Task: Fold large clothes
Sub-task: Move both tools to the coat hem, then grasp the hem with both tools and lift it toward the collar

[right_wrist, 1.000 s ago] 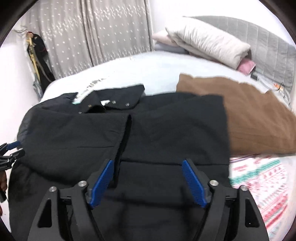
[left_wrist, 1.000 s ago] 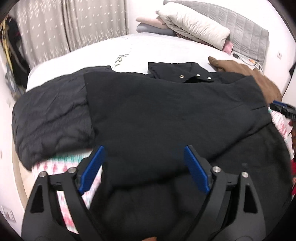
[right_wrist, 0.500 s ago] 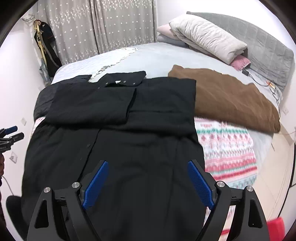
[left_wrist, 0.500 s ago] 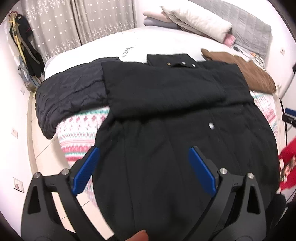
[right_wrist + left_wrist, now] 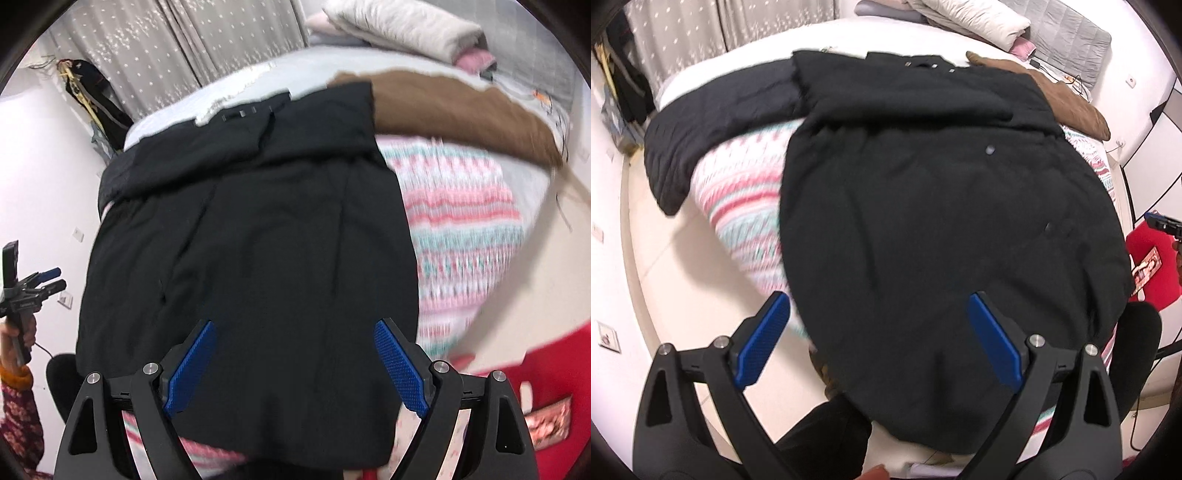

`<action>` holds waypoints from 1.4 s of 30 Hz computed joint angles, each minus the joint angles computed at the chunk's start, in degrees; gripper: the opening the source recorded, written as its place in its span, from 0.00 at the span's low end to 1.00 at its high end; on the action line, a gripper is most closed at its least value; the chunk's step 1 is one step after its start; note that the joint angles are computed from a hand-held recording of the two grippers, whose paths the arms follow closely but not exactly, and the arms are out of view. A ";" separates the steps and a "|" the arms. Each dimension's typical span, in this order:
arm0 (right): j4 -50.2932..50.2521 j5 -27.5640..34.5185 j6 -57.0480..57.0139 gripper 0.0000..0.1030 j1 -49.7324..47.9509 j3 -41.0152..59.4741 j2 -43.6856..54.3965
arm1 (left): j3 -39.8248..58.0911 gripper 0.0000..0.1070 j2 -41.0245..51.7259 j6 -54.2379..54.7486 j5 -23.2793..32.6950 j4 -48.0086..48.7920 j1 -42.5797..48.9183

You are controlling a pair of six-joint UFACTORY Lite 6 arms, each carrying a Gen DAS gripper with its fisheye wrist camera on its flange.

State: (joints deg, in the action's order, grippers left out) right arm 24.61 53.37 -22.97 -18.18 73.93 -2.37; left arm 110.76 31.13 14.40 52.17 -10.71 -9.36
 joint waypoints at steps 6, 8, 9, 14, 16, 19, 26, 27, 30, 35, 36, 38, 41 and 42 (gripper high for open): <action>6.93 2.17 -11.85 0.86 -9.47 -11.62 -1.47 | -18.94 0.90 -5.99 19.07 -7.05 -16.11 7.28; 8.67 2.32 -15.20 0.86 -12.41 -13.64 -0.28 | -21.38 0.90 -4.60 24.24 -6.26 -21.46 9.05; 9.54 2.49 -16.85 0.86 -14.09 -14.49 0.54 | -22.06 0.90 -3.09 26.57 -5.36 -24.61 10.12; 14.36 5.02 -23.63 0.86 -20.57 -16.35 5.17 | -20.90 0.91 4.64 34.57 2.46 -38.41 14.85; 16.33 6.12 -24.80 0.86 -21.61 -15.87 8.05 | -18.60 0.93 8.92 35.83 5.61 -41.31 16.17; 18.96 7.23 -25.22 0.85 -22.16 -16.09 11.58 | -15.68 0.95 14.93 35.29 11.86 -45.80 18.37; 19.42 8.84 -26.75 0.48 -23.43 -16.84 11.50 | -23.41 0.68 10.68 36.15 15.98 -49.39 19.80; 19.33 9.61 -27.22 0.38 -24.48 -16.73 11.59 | -25.87 0.63 7.86 37.13 15.26 -49.47 19.79; 20.21 12.31 -29.02 0.15 -27.17 -16.78 10.37 | -31.83 0.35 -0.47 38.38 13.30 -49.70 19.41; 23.57 17.35 -30.89 0.07 -29.50 -16.36 6.24 | -30.45 0.20 -7.00 34.75 14.15 -50.42 18.42; 24.45 18.52 -30.83 0.07 -29.51 -15.53 5.48 | -29.17 0.20 -7.79 34.01 14.98 -51.25 18.28; 26.25 19.87 -29.93 0.06 -28.40 -13.84 3.54 | -25.81 0.19 -8.47 32.72 16.93 -52.08 19.02; 28.46 19.63 -26.40 0.06 -24.92 -9.72 1.97 | -19.62 0.18 -7.82 28.69 17.51 -53.64 17.56; 29.17 18.81 -24.89 0.05 -23.16 -8.23 1.80 | -17.75 0.18 -7.26 27.54 17.44 -53.80 17.08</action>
State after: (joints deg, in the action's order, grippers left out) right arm 53.78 72.18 -47.86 -41.34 65.70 -0.57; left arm 93.01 23.88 41.94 69.61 -64.51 7.72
